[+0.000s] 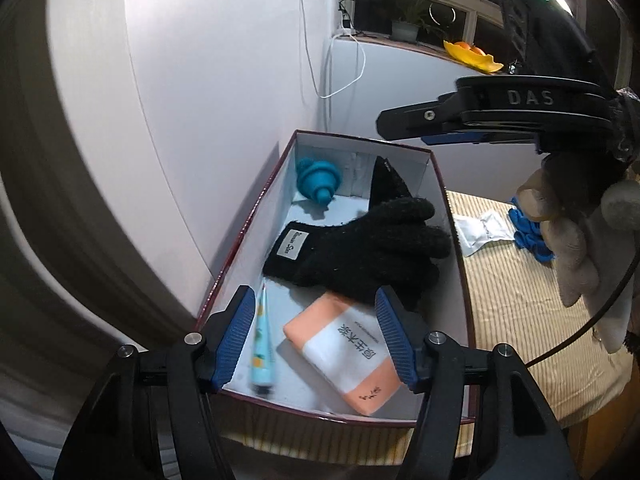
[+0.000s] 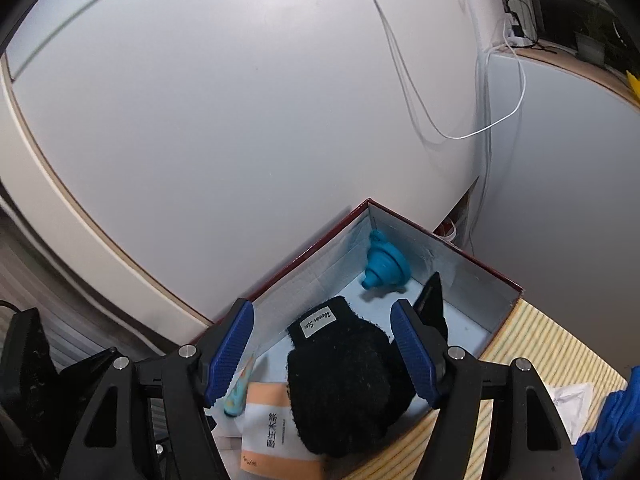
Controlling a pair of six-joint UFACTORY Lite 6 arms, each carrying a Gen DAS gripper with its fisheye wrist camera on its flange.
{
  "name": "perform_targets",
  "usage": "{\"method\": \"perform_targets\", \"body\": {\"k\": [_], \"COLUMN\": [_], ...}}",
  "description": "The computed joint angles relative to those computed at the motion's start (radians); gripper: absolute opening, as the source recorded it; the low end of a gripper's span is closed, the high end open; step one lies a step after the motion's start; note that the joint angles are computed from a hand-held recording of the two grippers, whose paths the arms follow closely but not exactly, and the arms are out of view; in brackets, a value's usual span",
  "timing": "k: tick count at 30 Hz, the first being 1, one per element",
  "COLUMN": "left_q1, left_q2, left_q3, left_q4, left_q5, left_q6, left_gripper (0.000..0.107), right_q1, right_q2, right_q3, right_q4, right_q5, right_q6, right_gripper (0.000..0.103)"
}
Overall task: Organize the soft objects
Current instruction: 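Carry the tube and cup to the box and release both inside, then close both grippers on the blue towel on the bed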
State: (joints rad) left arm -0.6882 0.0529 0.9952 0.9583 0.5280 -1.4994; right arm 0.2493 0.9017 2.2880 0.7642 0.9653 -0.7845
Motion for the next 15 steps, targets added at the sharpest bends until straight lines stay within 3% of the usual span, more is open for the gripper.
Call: {"method": "perform_targets", "body": {"k": [6, 10, 15], "left_q1": [-0.062, -0.13, -0.206], "left_q2": [0.004, 0.009, 0.055], "left_q3": [0.024, 0.045, 0.109], "left_q4": [0.015, 0.049, 0.076], "left_q5": [0.022, 0.037, 0.043], "left_q6": [-0.036, -0.09, -0.132], "left_gripper": [0.062, 0.062, 0.062], "right_q1": [-0.064, -0.156, -0.356], "right_q2": [-0.182, -0.386, -0.582], "right_q3": [-0.268, -0.564, -0.823], "right_q4": [0.063, 0.136, 0.202], "right_q5": [-0.051, -0.089, -0.014], "right_q6": [-0.123, -0.292, -0.486], "right_gripper": [0.067, 0.067, 0.067]}}
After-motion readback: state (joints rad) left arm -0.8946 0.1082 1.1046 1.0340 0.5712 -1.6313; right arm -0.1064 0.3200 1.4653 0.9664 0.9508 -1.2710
